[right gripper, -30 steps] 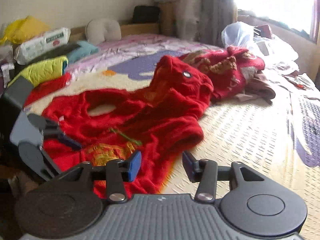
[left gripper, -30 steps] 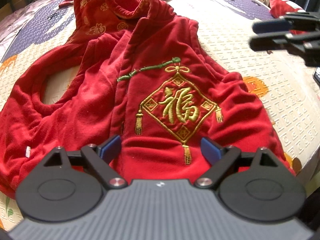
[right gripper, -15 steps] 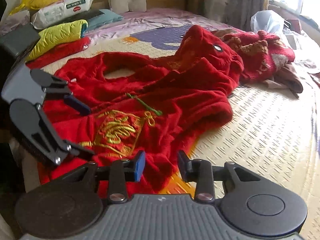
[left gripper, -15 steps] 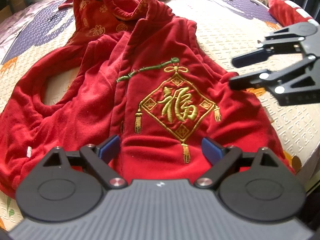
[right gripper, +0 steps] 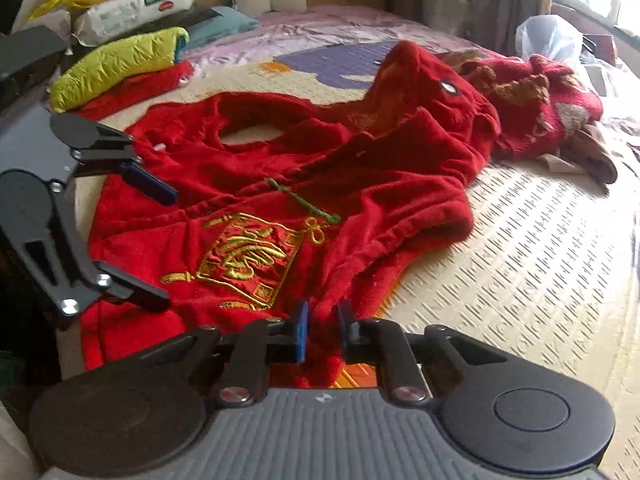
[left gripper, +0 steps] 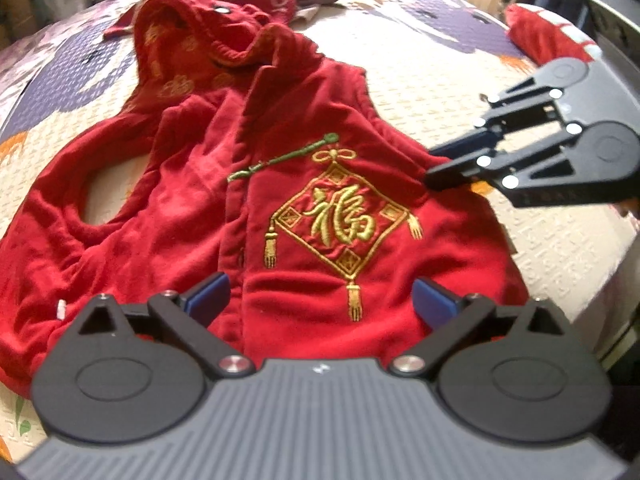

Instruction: Fold clothes

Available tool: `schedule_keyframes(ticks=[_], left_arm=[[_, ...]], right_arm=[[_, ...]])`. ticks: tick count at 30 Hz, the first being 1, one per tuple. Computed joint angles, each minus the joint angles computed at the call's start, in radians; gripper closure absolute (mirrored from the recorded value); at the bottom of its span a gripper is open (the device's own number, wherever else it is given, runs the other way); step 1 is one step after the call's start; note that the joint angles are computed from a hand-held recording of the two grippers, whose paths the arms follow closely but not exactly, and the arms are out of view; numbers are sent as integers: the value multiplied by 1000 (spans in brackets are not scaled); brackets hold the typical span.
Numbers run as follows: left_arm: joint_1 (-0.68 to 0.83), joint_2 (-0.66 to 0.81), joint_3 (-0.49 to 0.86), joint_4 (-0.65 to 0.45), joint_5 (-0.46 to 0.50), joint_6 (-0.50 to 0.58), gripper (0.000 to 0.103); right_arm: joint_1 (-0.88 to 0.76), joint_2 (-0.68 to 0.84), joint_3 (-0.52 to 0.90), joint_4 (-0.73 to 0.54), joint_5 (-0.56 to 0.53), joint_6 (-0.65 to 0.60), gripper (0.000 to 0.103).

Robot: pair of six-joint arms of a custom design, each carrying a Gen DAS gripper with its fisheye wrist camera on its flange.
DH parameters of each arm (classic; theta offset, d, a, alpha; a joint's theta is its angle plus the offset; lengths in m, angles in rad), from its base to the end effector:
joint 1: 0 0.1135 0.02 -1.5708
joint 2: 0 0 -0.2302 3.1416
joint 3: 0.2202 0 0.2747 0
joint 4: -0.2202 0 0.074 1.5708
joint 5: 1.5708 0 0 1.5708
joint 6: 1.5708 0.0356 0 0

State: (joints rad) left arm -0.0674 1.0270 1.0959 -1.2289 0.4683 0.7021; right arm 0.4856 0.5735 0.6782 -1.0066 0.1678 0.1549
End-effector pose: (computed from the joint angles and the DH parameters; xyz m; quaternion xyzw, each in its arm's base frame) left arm 0.2049 -0.0299 0.2918 0.4013 0.8649 -0.1539 0.2594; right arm 0.1395 0.0669 0.2405 -0.1278 0.9330 0.0278 0.3354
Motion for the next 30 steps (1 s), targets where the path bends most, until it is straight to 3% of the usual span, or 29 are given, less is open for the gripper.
schedule_keyframes(ticks=[9,15,18,20,22,25,27,28,30], left_arm=[[-50,-3,-38,24,-56,-12,2],[-30,-10,-11,13,-15,-20,2],[-43,-18,-10,20,-11,-44,1],[-63,-24,-23,33,-26,-58,1],[-85,-23,-40,48,-53,-69,1],[-97,-19,-61,61,-79,-73,0],[-93,-18,-65,62,-77,-67,0],[-91,-18,-66,60,-75,-64,0],[-85,-16,-66,58,-69,-58,0]], right_arm=[[6,13,-4,-37,16,24,76],[100,-32,-7,-10,170,83,72],[92,-23,-16,56,237,111,56],[54,-9,-23,105,234,148,29],[16,16,-28,155,208,169,21],[-20,89,-15,214,189,189,20],[-30,122,-8,251,203,231,12],[-30,138,-2,262,219,263,2],[-28,162,7,287,249,312,1]])
